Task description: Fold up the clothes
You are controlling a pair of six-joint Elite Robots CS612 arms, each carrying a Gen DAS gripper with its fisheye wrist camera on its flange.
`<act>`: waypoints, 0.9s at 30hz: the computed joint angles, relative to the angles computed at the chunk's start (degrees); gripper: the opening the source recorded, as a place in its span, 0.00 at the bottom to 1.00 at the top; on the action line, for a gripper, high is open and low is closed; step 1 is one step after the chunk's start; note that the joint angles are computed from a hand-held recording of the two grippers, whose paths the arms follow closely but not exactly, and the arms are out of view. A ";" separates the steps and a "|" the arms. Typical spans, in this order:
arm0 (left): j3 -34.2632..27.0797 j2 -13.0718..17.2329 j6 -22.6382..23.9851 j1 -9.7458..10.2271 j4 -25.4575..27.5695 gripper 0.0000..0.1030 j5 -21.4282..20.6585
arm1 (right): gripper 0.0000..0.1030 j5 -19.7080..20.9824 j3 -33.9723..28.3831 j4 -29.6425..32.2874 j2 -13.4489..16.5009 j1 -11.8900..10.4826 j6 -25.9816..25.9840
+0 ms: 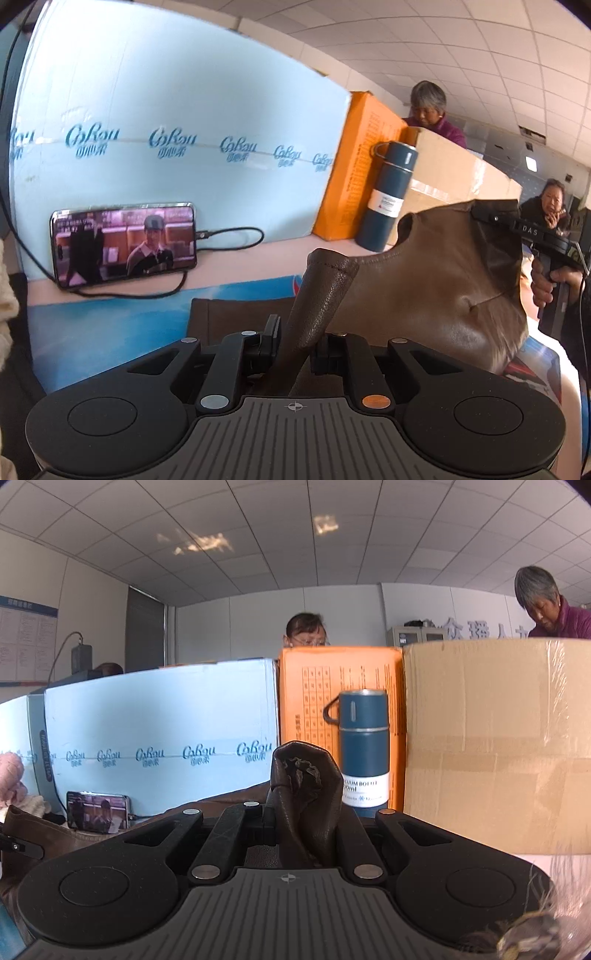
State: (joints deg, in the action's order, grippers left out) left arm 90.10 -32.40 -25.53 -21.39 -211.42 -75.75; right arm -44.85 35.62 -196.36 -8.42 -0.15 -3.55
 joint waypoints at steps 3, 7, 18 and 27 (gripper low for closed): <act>-0.24 0.19 -4.51 0.96 2.44 0.25 -2.07 | 0.08 -1.30 -4.36 10.25 1.86 0.73 -3.53; 0.17 0.39 -8.06 1.93 2.45 0.50 -4.81 | 0.08 -3.76 -7.43 21.28 3.12 1.21 -6.89; 0.24 -0.39 -4.59 0.60 6.24 0.08 1.03 | 0.23 -7.14 -5.67 33.35 0.50 1.03 -7.50; 1.13 -0.51 -5.81 0.17 2.98 0.05 4.89 | 0.08 1.34 -21.79 33.53 8.30 0.86 -2.23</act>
State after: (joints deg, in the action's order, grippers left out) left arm 91.23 -32.91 -31.35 -21.22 -208.44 -70.87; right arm -43.51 13.83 -162.83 -0.12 0.71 -5.78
